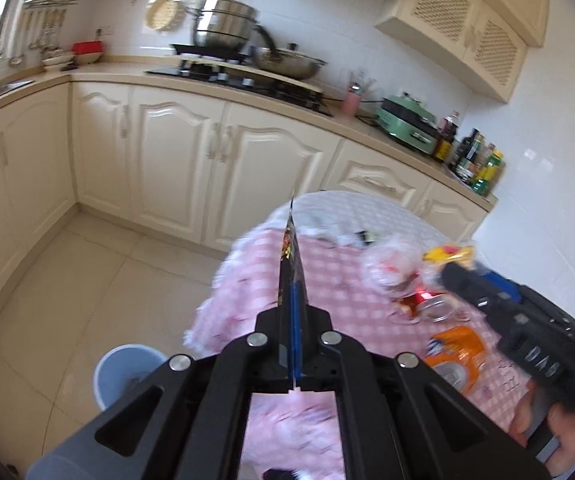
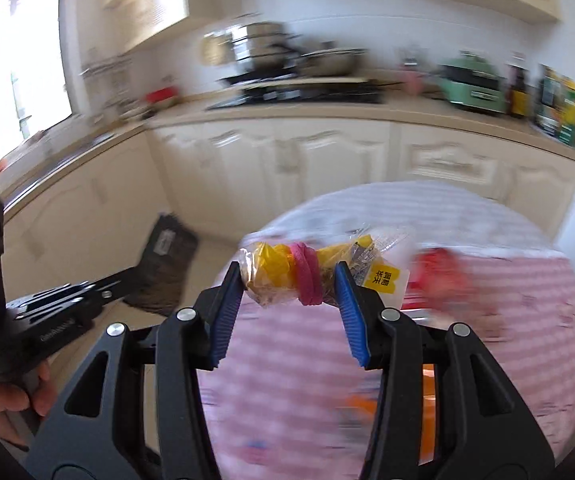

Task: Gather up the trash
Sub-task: 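Carry both items over the blue bin and open the left tool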

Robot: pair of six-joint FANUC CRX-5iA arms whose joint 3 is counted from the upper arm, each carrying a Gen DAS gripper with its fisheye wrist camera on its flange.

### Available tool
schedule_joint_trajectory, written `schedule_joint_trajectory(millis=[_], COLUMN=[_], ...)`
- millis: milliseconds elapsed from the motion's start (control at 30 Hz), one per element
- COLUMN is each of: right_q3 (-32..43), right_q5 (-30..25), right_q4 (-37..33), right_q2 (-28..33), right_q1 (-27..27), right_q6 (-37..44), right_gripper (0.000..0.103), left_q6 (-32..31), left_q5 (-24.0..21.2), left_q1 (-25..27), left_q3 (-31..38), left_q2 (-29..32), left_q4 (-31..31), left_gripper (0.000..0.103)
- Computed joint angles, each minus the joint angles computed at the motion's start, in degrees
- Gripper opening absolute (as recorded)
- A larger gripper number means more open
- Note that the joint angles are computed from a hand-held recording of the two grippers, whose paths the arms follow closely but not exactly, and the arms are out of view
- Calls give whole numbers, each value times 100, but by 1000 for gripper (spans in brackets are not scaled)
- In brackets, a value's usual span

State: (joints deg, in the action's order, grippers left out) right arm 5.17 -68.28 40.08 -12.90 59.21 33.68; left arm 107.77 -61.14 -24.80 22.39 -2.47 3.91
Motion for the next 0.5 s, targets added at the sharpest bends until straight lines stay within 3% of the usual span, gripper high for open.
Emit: schedule_joint_trajectory(millis=[267, 500], right_q3=[1196, 2097], right_q5=[410, -92], right_q4=[-1496, -2454], right_q2=[1497, 2800], right_q1=[168, 77], right_q6=[1097, 2017], right_gripper=[46, 46], left_q6=[-293, -583], left_q5=[-403, -585], left_q1=[1292, 2369], left_q3=[-1439, -2545], left_q2=[-1045, -1209], left_q4=[80, 551], left_gripper=[0, 0])
